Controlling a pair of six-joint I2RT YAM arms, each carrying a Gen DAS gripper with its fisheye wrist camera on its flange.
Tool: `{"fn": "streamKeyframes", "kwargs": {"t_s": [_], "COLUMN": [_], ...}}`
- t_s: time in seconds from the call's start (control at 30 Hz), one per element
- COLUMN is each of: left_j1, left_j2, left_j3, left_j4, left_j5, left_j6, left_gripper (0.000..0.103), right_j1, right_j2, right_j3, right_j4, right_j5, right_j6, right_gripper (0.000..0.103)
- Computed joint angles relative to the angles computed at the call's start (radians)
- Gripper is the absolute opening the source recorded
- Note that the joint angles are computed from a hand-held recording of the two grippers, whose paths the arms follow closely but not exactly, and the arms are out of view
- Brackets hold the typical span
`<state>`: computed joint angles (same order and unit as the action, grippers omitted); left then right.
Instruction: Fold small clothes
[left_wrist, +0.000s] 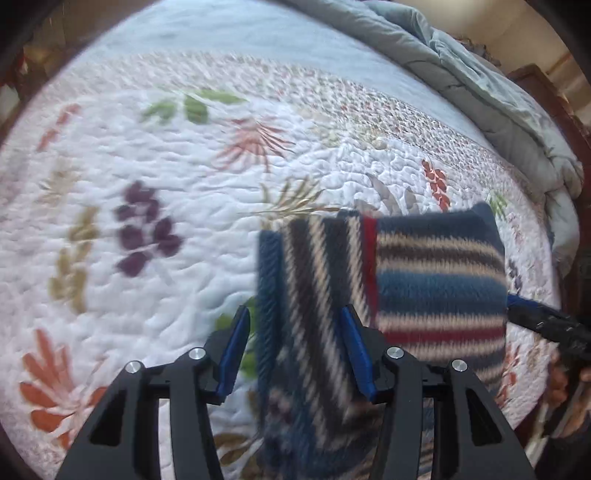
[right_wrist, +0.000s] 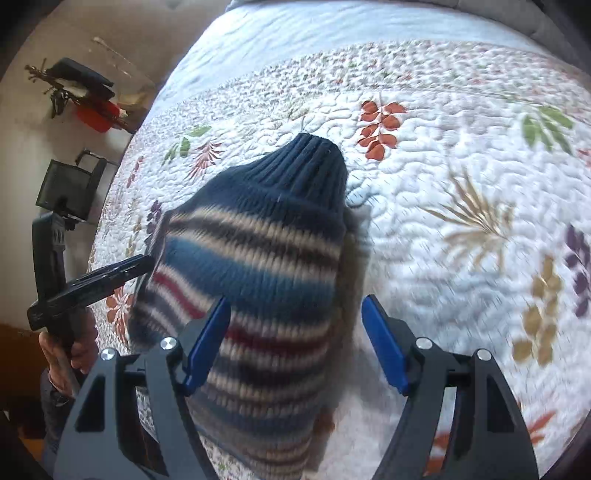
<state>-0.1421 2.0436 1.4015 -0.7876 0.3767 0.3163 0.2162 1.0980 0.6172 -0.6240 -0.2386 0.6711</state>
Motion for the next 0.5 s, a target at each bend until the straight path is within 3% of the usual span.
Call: {"fn": "streamKeyframes", "kwargs": {"t_s": [0.07, 0.1, 0.13, 0.2, 0.4, 0.5], "left_j1": [-0.012, -0.013, -0.019, -0.021, -0.033, -0.030], "left_j2": [0.052, 0.070, 0.094, 0.096, 0.051, 0.103], "left_j3": [0.044, 0.062, 0.083, 0.083, -0.001, -0.004], "left_j4": [-0.022, -0.032, -0.045, -0.033, 0.116, 0.152], "left_j5": [0.042, 0.052, 0.066, 0.064, -0.108, -0.126], "left_j6": [-0.011, -0.009, -0.017, -0.040, -0.027, -0.032], "left_gripper": [0.045, 0.033, 0.031, 0.019, 0.013, 0.014], "right_j1": [-0.033, -0.035, -0.043, -0.036, 0.051, 0.031], "right_j2": [0.086, 0.109, 0.130, 0.156, 0.233, 0.266], "right_j3": [-0.003, -0.008, -0.014, 0.003, 0.061, 0.023], "right_j4": [0.100, 0.136, 0.168, 0.182, 0.179, 0.252], "right_j5": [-0.059, -0.074, -0.086, -0.077, 0.038, 0.001], "right_j6": [-0.012, -0.004, -0.002, 0.005, -0.012, 0.013], "right_gripper": [0.073, 0.073, 0.067, 0.066, 0.062, 0.066]}}
